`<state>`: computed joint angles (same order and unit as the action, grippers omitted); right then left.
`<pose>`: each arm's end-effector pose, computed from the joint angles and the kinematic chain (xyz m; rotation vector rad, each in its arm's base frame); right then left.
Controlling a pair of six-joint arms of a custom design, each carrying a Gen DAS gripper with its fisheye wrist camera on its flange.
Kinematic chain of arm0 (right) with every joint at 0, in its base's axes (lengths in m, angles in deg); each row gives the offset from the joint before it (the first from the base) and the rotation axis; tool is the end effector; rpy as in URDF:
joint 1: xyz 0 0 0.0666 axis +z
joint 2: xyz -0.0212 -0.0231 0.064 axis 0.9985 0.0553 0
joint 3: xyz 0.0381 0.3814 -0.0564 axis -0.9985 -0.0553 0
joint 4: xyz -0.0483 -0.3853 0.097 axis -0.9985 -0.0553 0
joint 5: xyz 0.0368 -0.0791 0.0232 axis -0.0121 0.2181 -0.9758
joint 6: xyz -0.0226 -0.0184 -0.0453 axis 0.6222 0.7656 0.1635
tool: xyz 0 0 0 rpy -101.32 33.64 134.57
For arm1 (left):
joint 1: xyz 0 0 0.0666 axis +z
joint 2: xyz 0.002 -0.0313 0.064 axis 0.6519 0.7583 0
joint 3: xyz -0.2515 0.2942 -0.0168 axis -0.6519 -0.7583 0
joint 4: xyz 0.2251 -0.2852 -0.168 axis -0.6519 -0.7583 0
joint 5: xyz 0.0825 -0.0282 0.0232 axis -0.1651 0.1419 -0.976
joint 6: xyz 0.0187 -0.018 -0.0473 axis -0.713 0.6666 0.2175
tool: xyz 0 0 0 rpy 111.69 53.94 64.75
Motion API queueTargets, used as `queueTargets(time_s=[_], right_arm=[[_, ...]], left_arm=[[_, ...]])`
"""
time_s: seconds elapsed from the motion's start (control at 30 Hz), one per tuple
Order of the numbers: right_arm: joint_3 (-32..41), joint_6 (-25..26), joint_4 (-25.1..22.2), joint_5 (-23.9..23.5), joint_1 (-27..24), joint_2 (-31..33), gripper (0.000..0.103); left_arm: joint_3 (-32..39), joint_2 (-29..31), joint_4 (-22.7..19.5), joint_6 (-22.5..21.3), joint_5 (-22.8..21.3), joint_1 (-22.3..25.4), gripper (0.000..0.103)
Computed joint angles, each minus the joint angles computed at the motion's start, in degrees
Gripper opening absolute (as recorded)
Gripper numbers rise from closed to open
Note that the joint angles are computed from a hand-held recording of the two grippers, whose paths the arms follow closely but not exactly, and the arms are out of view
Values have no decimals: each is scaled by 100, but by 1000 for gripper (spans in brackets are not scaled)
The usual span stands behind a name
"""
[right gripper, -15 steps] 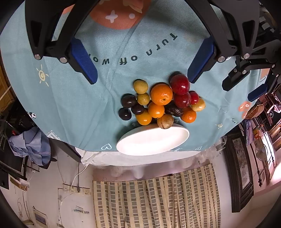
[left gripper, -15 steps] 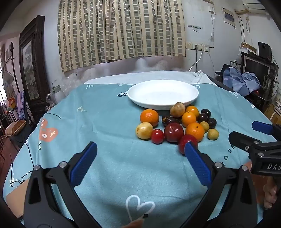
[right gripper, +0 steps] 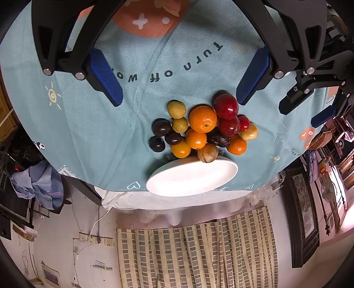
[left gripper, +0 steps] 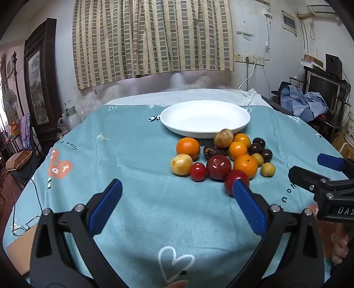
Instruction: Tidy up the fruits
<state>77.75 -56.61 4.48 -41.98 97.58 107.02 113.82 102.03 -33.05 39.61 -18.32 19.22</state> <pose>0.5369 0.1017 0.3404 -0.0336 2.2308 0.1988 0.5231 -0.1956 0.3562 0.1469 2.1307 0.0309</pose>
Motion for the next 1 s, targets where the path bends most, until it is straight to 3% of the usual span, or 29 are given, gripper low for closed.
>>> queueTargets(time_s=[1.0], right_arm=[[3,-18,-9,-19,-3,1,102]], left_arm=[[27,62,-11,47,11,-15,101]])
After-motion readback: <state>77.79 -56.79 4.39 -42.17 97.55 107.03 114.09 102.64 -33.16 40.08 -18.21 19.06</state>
